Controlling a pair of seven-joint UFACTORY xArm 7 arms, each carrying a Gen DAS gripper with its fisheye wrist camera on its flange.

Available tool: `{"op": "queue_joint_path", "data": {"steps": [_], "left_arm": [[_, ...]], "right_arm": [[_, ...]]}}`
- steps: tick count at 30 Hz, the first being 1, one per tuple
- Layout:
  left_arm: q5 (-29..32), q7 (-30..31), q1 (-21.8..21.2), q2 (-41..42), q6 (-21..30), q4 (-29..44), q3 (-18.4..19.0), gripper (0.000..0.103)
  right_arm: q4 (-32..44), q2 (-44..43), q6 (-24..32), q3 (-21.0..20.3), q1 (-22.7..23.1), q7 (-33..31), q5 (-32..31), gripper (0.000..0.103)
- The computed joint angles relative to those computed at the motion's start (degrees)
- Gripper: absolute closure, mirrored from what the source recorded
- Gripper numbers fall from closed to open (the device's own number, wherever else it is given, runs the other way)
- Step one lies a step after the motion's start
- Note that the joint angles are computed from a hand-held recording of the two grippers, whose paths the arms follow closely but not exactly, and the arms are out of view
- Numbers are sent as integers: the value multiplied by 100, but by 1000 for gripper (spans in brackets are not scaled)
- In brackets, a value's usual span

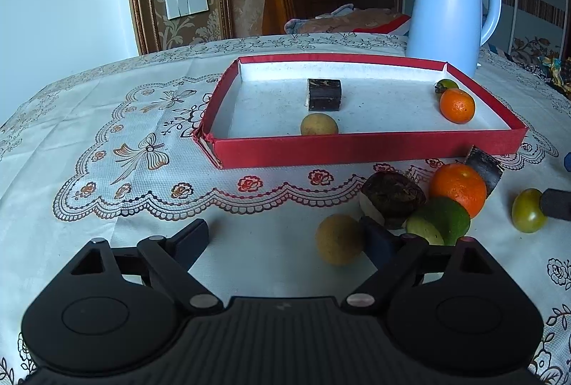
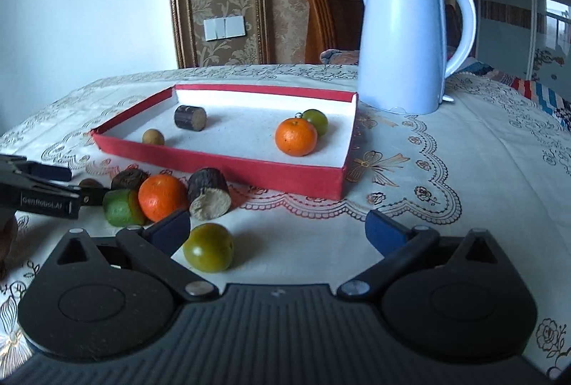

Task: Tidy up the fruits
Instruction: 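Move both open tools back toward the loose fruit beside the tray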

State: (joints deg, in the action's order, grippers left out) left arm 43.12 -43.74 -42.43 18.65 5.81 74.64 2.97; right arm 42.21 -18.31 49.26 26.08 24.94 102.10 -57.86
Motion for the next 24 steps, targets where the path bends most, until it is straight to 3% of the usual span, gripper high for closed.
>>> {"op": "queue_joint_path", "data": {"steps": [5,7,13,24], "left_arm": [[-15,7,1,0,-3,-7,1,12],[-17,10,0,0,-4,-7,4,12],[-21,13,-4,0,-5,-7,8,11],[-40,24,-2,1,-7,-11,7,11]], "right_arm": [[416,477,323,9,128,-365,-5,1],[551,635,486,-59,221,-507,73,9],[464,606,257,-300,323,-506,212,9],[705,847,624,-349,458,-636,273,9]]}}
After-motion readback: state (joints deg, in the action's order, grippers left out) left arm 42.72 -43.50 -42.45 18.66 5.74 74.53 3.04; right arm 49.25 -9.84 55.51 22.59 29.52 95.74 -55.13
